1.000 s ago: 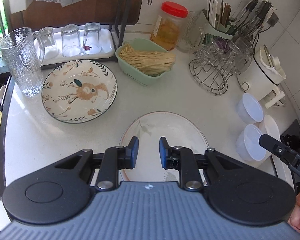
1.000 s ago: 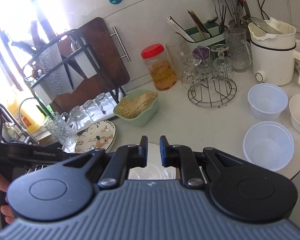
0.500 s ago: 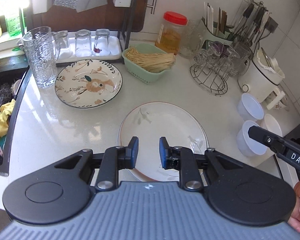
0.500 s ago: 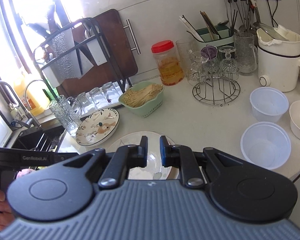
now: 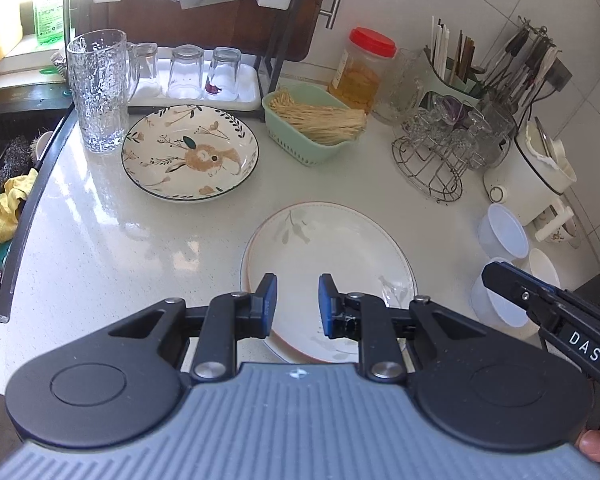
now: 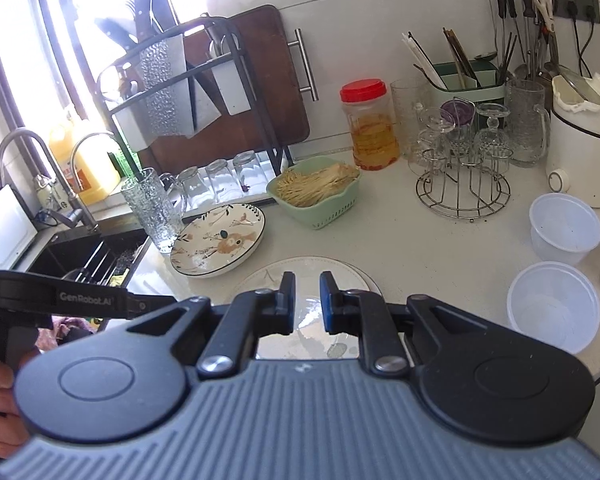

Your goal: Organize plates and bowls

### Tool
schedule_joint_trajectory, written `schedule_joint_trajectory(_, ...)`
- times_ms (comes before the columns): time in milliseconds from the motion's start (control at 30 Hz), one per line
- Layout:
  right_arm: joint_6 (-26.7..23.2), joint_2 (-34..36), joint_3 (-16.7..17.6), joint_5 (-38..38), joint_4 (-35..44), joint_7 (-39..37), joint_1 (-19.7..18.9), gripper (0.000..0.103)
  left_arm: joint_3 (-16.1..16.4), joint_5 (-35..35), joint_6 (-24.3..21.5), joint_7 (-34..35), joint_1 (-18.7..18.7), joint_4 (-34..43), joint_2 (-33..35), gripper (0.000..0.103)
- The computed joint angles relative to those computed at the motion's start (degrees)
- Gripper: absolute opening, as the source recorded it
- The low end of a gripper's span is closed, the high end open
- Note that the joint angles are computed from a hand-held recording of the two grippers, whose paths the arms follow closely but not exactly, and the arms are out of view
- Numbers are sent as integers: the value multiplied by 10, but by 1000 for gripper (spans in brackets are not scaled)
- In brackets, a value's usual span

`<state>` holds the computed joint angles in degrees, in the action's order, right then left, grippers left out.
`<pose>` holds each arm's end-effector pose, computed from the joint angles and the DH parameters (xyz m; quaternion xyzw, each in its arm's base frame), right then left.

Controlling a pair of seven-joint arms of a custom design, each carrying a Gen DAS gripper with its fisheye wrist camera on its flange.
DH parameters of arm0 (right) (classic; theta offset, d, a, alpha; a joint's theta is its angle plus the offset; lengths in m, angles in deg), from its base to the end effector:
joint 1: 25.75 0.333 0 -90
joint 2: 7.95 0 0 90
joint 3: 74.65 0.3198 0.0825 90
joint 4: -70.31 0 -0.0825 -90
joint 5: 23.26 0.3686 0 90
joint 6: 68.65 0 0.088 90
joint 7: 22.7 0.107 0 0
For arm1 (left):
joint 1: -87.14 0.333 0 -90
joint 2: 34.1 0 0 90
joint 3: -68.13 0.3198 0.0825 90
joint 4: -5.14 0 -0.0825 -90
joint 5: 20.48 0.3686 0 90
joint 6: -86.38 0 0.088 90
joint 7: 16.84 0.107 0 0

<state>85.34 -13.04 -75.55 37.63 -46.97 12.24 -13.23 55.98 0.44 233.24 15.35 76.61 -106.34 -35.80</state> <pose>0.5512 0.0844 0.5596 -0.7185 0.5019 -0.1358 0.4619 0.5346 -0.2309 0.5743 -0.7749 0.5302 -0.2989 0.1707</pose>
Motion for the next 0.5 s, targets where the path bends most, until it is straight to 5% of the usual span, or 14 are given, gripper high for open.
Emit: schedule_joint_trajectory(500, -44, 82, 26, -6, 73, 10, -31, 17, 24, 11, 3, 1, 15, 31, 45, 29)
